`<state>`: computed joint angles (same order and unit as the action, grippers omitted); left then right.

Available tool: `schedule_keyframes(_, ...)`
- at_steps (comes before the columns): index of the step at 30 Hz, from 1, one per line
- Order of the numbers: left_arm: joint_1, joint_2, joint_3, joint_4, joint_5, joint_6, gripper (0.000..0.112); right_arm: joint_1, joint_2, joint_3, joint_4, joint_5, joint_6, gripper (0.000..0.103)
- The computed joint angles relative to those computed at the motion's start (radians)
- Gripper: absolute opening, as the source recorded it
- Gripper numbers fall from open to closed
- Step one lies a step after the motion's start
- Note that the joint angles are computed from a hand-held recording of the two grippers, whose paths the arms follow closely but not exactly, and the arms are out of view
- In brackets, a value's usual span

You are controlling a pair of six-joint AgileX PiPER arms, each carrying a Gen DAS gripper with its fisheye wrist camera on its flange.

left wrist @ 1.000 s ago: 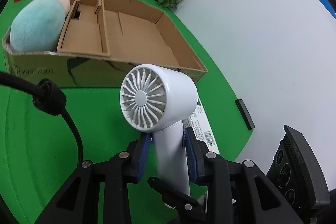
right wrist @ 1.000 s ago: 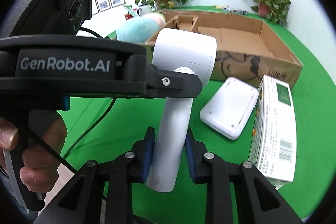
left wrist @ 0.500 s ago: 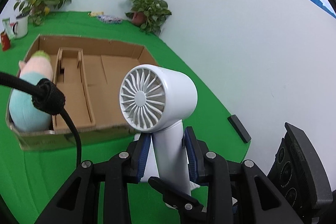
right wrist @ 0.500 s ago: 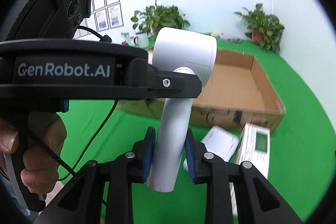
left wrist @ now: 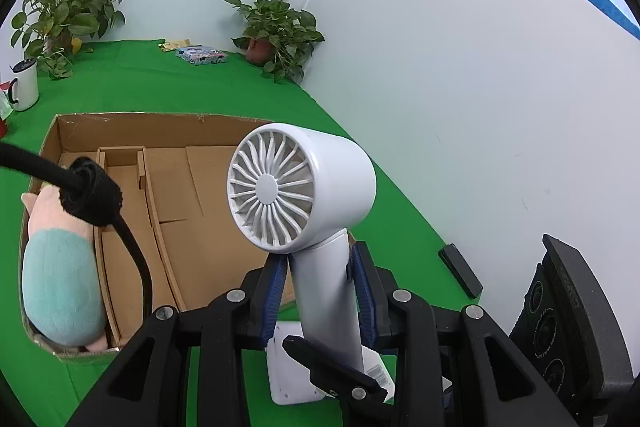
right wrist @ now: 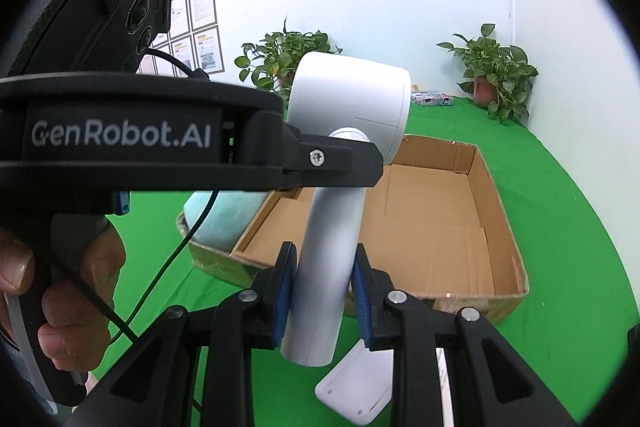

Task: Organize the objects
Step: 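Lift the hair dryer with the right gripper and carry it over the box, then lower the hair dryer beside the brown tray and open the right gripper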

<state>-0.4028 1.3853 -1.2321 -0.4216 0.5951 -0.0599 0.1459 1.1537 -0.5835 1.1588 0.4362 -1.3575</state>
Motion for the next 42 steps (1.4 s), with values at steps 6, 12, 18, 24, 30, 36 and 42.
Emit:
schedule_keyframes(6,0.081,0.091,-0.121,-0.081,0.075,0.089,0.03,0.027,0.055,-0.086,-0.113,0.001,0.133,0.026)
schedule_keyframes(12,0.154,0.244,-0.319,-0.123,0.174,0.139,0.03,0.033,0.164,-0.196,-0.162,0.011,0.199,0.026)
schedule_keyframes(18,0.207,0.377,-0.482,-0.149,0.25,0.164,0.03,0.034,0.274,-0.306,-0.197,0.019,0.234,0.026)
schedule_keyframes(24,0.234,0.543,-0.633,-0.134,0.323,0.128,0.03,0.024,0.403,-0.416,-0.279,0.093,0.319,0.026)
schedule_keyframes(30,0.247,0.647,-0.629,-0.146,0.325,0.132,0.03,0.013,0.527,-0.465,-0.283,0.134,0.337,0.026)
schedule_keyframes(36,0.254,0.75,-0.648,-0.13,0.349,0.107,0.03,-0.005,0.63,-0.474,-0.244,0.174,0.326,0.026)
schedule_keyframes(42,0.259,0.825,-0.69,-0.12,0.382,0.075,0.031,-0.011,0.687,-0.481,-0.261,0.211,0.352,0.026)
